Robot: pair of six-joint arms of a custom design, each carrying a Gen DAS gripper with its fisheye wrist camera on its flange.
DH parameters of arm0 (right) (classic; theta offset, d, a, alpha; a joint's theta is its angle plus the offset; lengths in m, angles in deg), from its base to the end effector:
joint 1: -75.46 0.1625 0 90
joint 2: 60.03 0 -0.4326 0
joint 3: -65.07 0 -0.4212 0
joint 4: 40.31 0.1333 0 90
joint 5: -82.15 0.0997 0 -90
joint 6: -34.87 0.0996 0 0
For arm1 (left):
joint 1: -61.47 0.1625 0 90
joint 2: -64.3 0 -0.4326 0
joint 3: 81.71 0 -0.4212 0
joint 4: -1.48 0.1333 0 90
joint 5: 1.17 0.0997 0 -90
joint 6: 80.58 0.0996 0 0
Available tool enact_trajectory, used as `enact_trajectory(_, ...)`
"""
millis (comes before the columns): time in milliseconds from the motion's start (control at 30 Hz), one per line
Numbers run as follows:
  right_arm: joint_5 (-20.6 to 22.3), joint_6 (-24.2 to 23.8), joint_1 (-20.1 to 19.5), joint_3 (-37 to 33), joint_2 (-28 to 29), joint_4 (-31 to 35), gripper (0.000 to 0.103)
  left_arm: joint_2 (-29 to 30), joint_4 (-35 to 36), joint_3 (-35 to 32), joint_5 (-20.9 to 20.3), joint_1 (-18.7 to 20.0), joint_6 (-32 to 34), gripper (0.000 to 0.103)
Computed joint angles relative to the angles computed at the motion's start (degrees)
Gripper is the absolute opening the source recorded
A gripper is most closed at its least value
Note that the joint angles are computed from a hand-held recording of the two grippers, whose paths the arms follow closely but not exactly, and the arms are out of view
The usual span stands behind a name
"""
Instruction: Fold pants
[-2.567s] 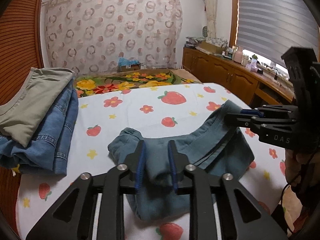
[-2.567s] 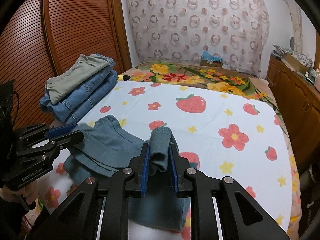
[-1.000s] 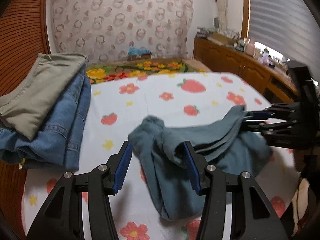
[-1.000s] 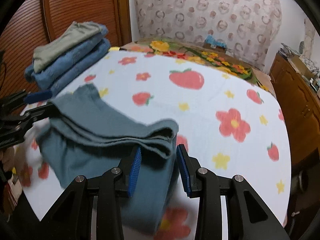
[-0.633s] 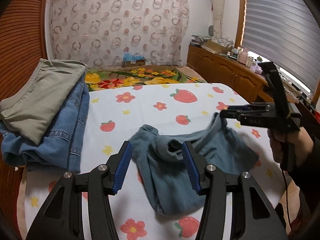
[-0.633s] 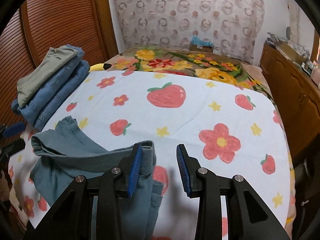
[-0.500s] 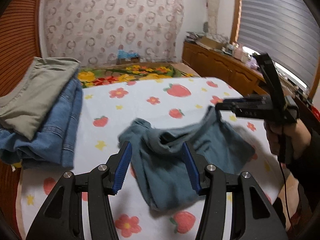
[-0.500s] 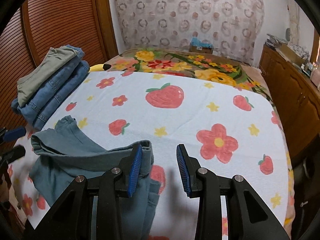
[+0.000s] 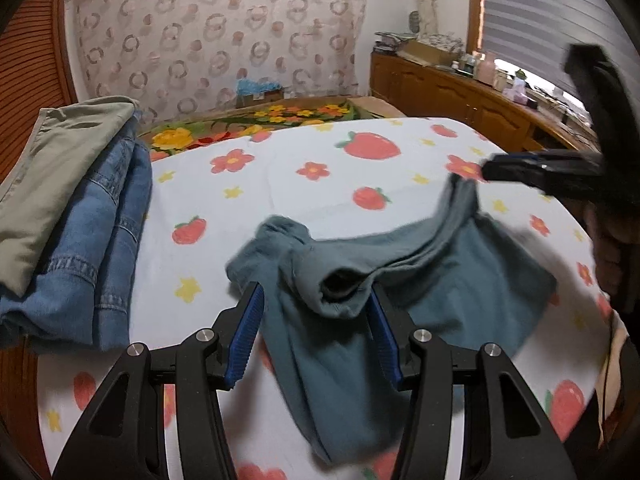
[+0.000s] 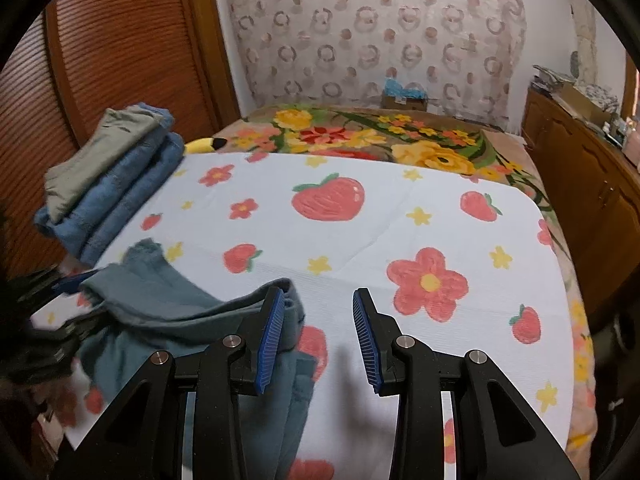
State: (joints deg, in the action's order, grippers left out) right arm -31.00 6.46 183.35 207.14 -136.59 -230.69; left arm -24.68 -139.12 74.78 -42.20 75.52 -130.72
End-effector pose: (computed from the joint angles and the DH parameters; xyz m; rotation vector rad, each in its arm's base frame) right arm 0.2153 -0.3606 0.1818 0.8645 -2.4454 0.7609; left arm -0.1873 -0.2617 0.1143 0.6896 2.2872 -0.8069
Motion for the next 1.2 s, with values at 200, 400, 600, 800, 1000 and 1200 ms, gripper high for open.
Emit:
enact_trajectory(200,2.9,-3.1,-1.6,1.8,-2.0,0.7,0.037,2.7,-5.3,-1.2,3.0,4.3,3.6,0.053)
enact_trajectory(400,1.6,-2.4,-1.9,0.6,0.9,1.3,0.037,1.3,-0.9,-2.1,4.6,4.2,0.7,0.053)
enact_trajectory(600,0.8,-0.8,-1.2,0.7,0.4,2.3,0.037,-4.4,4.7,-0.4,2.1,0.1,-3.3,0.053)
enact_trajectory(800,0.6,0.1,-0.2,4.4,-4.4,3.5,0.037,-11.5,14.2,2.3,-1.4,-7.6,-11.4,0.053)
enact_trajectory(1000,2.4,0.5,-1.5,10.2,-10.4,4.3,0.037,-15.0,18.8,4.7,-5.4,-12.3,-16.8,0.053)
enact_trajectory(1200,2.4,0.2,-1.9,12.3,-11.3,5.0,0.037,-14.2,17.4,5.9,-6.6,-11.6,-17.3,0.053)
